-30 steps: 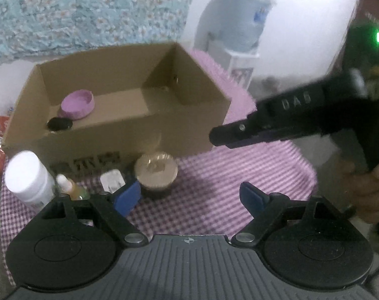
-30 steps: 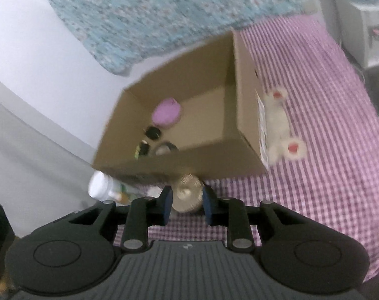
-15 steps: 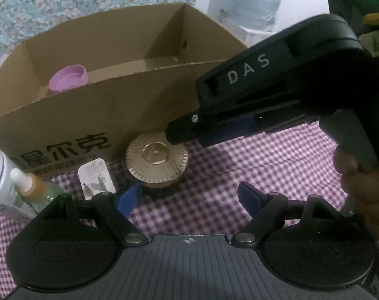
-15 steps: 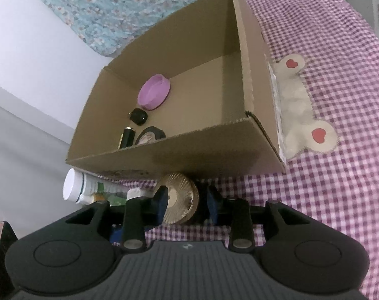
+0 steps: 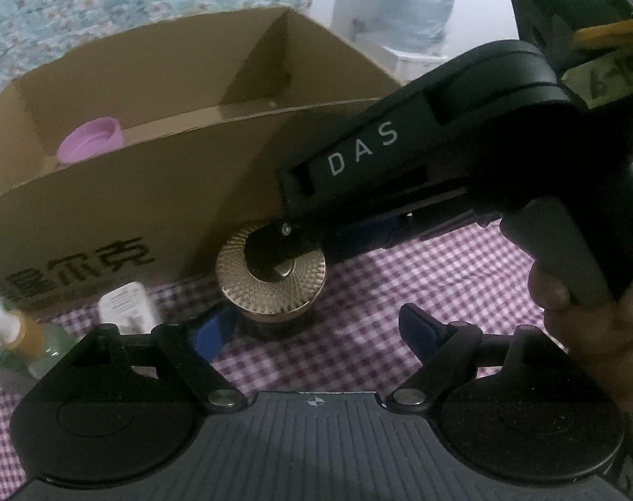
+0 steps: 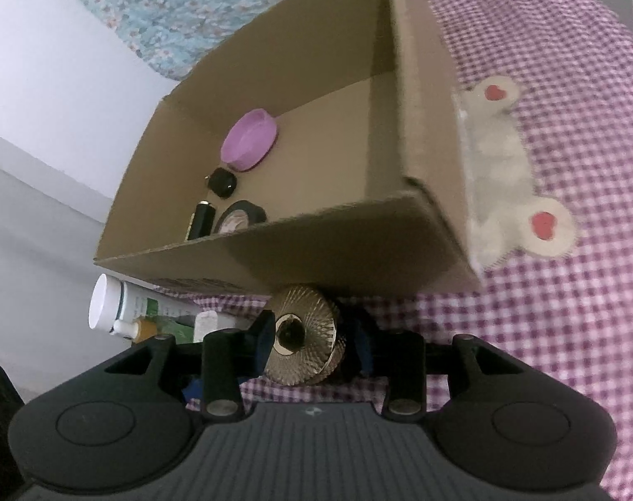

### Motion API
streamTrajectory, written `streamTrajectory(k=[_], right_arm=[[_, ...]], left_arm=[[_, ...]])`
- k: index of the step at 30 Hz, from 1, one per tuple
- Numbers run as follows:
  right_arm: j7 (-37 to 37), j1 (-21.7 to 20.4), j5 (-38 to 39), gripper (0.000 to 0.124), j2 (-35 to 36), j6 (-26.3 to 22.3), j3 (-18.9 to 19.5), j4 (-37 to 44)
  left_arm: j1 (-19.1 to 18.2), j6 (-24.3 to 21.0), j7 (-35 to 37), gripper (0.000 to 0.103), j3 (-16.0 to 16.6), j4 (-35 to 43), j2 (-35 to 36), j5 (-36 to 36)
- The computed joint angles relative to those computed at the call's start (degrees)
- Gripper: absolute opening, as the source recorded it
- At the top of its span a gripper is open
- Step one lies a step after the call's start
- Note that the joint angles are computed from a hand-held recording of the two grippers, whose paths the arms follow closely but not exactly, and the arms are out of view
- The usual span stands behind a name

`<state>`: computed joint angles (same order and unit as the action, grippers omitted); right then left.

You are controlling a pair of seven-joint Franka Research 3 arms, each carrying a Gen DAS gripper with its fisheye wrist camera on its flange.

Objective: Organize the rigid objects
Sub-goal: 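Close the right gripper on the gold compact and lift it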

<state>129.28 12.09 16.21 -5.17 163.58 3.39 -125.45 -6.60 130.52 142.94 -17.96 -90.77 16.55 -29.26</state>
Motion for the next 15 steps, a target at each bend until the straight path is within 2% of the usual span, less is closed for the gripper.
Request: streamTrajectory(k=[7,10,15], right_arm=[[7.39,-2.84,-6.06,0.044,-5.58,-2.05,1.29,-4.95],[7.75,-2.83,-4.28,0.044,-7.54,-0.87,0.76,-7.53],[7.06,-3.05,-1.37,0.044,-9.21,1.45,0.72,-10.10]], left_arm=[[0.20,-5.06,5.67,0.084,-1.06,0.27,-0.46,-3.12],[-0.19,-6.34,6.25,0.076,-0.66,0.96,-0.31,-3.12],[-0.92,-5.17,4.45,0.075,-0.12,2.71,0.83,-2.00]])
